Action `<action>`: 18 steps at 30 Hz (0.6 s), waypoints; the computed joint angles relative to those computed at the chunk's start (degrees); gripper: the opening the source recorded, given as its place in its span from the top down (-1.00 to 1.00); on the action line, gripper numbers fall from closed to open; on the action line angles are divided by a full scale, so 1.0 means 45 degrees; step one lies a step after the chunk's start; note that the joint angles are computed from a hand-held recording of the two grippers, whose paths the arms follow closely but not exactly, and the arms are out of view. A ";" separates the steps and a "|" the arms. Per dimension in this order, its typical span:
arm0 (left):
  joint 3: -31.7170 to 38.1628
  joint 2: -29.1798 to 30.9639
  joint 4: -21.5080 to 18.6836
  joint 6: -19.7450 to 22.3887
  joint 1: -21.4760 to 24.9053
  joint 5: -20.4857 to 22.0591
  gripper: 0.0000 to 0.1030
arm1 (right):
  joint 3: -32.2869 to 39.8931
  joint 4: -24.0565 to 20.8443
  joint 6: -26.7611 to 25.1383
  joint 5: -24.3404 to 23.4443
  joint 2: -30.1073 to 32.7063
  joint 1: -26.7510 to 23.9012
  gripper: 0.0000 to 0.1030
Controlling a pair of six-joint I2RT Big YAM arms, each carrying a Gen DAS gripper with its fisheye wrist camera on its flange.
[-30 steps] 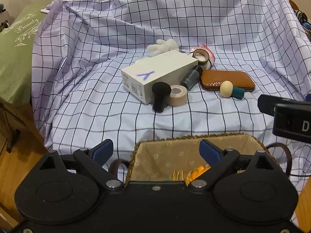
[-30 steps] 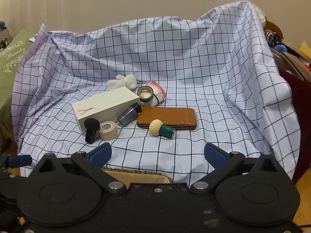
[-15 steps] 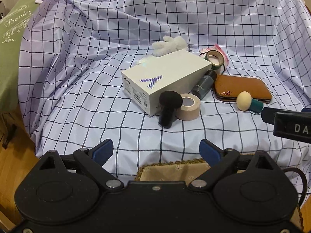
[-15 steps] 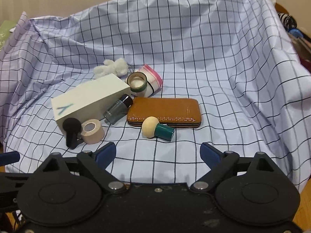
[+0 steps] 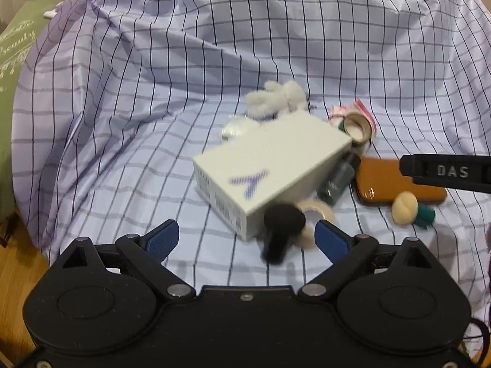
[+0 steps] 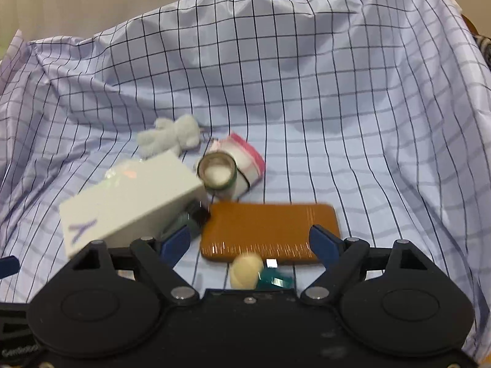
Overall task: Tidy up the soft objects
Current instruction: 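Reach the left gripper to the tissue pack while the right approaches the tape roll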
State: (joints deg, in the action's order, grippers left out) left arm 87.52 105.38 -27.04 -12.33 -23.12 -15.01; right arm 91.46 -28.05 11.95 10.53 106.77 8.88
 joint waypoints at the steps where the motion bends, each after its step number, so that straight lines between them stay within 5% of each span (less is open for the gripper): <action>1: 0.0242 0.0135 -0.0020 0.0082 0.0069 0.0012 -0.80 | 0.0350 -0.0092 0.0014 -0.0012 0.0236 -0.0006 -0.63; 18: 0.5197 0.3049 -0.1856 0.0334 0.1177 0.0754 -0.80 | 0.4589 -0.1310 0.1465 -0.0168 0.3446 -0.0089 -0.43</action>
State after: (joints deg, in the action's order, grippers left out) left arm 110.90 119.10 -35.39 -10.83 -17.82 -11.61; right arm 112.11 -33.95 18.54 9.78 122.28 8.47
